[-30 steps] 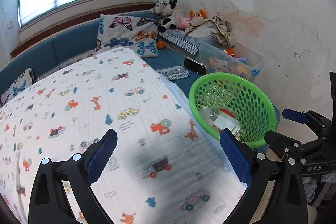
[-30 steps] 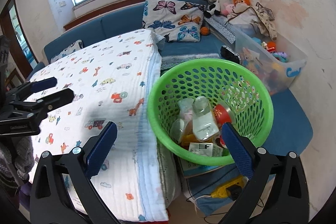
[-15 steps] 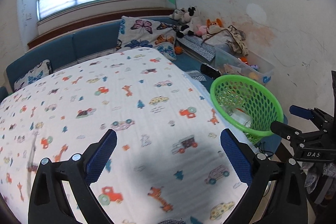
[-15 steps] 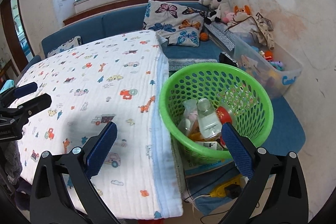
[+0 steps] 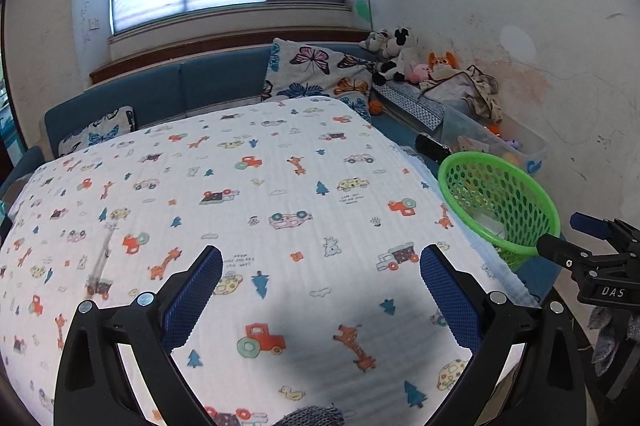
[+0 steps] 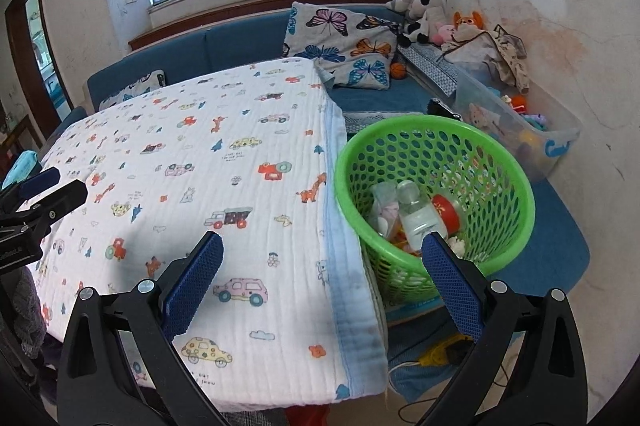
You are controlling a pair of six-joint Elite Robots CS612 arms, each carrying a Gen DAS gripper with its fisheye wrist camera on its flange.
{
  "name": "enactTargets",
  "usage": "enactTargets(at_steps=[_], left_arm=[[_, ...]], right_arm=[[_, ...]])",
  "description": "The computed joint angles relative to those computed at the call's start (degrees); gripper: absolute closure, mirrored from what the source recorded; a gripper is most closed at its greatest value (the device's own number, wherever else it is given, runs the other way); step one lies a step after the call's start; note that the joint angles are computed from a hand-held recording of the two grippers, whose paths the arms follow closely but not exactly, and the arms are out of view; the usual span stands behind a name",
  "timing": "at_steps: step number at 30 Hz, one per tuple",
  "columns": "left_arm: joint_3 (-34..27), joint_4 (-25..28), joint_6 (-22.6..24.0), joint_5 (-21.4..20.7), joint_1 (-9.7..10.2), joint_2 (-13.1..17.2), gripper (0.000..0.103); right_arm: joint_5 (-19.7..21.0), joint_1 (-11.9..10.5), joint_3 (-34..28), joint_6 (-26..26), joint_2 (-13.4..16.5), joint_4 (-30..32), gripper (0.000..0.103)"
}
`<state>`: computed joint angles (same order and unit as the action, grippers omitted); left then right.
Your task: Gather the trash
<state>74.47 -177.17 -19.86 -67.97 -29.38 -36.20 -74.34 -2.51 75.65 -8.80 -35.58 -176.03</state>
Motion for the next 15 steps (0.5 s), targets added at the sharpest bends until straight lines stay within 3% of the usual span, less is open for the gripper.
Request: enactTargets(at_steps=[15], left_arm=[[2.38, -2.36, -0.78, 3.21, -0.57, -0.99, 0.007]], right_arm=[[0.34, 0.18, 1.62, 0.21, -0.75, -1.82, 0.004]])
